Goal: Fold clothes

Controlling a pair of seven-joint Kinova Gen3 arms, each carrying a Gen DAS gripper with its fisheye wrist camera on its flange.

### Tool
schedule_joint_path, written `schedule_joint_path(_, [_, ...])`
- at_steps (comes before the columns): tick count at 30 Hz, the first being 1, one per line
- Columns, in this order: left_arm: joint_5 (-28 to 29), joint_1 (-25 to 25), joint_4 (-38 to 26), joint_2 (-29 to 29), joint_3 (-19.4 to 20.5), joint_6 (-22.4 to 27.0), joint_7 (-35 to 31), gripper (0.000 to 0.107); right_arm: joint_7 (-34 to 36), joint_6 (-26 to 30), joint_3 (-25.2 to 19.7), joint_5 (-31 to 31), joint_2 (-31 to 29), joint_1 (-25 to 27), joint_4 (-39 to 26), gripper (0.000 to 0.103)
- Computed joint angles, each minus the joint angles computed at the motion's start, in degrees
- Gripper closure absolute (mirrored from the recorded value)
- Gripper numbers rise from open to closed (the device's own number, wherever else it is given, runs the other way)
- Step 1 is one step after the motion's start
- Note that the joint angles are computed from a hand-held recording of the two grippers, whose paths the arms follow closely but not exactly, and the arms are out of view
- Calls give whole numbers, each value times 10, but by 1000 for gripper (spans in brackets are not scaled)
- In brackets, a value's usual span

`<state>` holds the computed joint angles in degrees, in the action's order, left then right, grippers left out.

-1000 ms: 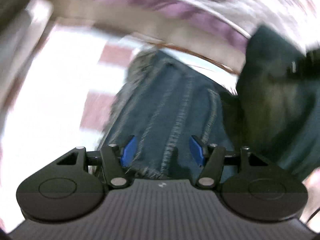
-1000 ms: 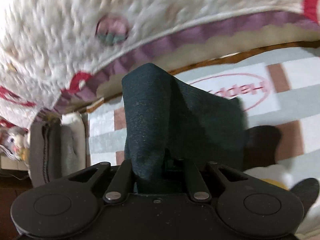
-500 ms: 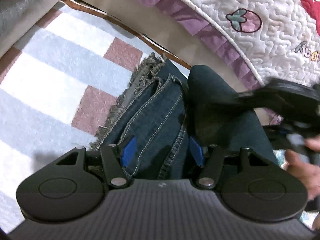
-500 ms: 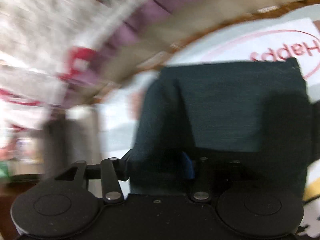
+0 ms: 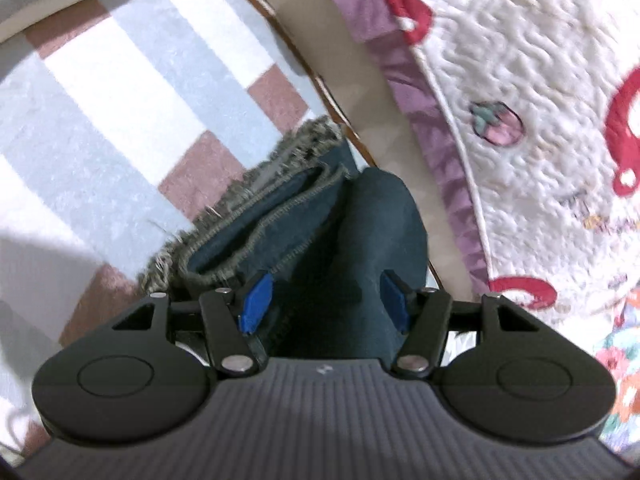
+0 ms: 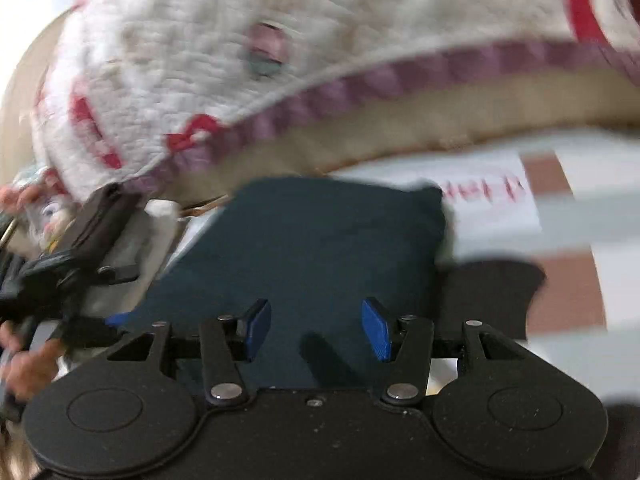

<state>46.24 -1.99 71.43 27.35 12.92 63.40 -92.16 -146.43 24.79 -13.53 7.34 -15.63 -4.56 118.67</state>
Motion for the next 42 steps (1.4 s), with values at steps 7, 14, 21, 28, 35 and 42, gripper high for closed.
schedule_joint_path(7, [-104,79,-41,23,-11,-8,4,35,-3,10,-20,39,25,26,-22,46])
schedule_joint_path(14, [-175,116,4,-25,14,-96,-64,57,11,23,22,9,25,-6,-18,46])
schedule_joint_path(21, [-235,183,67,-109,-25,-243,-98,98,-8,45,-9,86,32,-22,-34,46])
schedule_joint_path(28, [-329,224,16,-59,-58,-191,-38,92,-3,65,-96,184,39,-17,-55,47])
schedule_joint_path(35, [-389,224,-13,-53,-68,-163,59,96,-41,122,-99,217,92,-43,-68,45])
schedule_joint_path(42, [-277,114,4,-78,-6,-139,13,96,-111,107,-81,273,96,-88,-52,44])
